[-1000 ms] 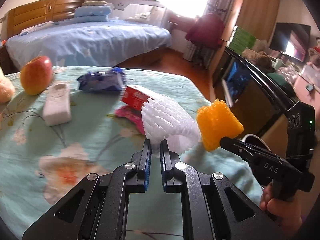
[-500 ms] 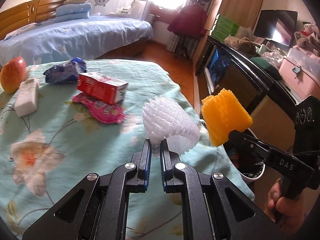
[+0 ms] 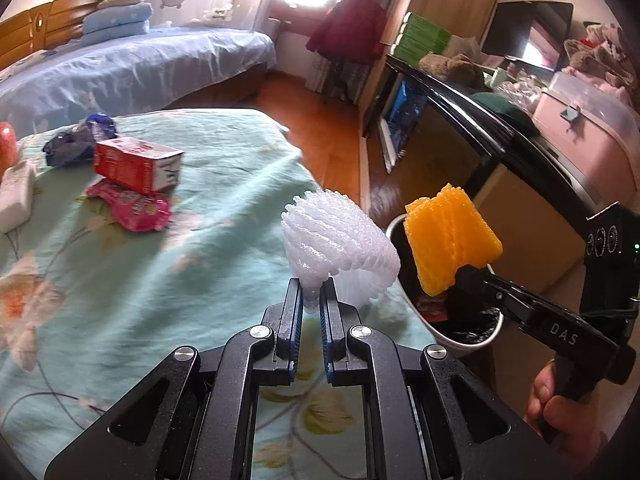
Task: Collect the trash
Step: 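Carry the white brush and orange mesh sleeve over the trash bin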
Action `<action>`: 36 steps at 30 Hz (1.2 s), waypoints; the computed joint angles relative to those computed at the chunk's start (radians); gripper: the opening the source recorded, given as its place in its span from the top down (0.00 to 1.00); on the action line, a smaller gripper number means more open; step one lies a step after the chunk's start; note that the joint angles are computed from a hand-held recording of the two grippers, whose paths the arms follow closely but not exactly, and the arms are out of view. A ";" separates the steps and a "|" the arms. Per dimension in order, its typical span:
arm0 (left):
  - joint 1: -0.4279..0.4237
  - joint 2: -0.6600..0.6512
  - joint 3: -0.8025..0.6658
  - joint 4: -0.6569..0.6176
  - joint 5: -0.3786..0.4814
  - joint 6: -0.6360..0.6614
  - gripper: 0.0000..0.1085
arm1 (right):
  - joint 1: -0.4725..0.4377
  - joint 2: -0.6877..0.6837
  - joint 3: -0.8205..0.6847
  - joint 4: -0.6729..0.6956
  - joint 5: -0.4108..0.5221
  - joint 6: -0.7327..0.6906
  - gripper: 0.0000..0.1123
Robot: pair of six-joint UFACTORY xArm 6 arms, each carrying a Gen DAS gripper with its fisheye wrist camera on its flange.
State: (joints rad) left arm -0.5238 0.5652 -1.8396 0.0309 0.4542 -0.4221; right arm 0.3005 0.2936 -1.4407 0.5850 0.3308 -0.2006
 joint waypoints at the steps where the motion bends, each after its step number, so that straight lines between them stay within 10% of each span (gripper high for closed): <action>1: -0.006 0.008 -0.012 -0.003 0.005 0.006 0.93 | -0.004 -0.005 0.010 0.002 -0.002 0.003 0.78; 36: -0.113 0.423 -0.711 -0.066 0.346 0.136 0.93 | -0.123 -0.096 0.178 -0.062 -0.051 0.110 0.78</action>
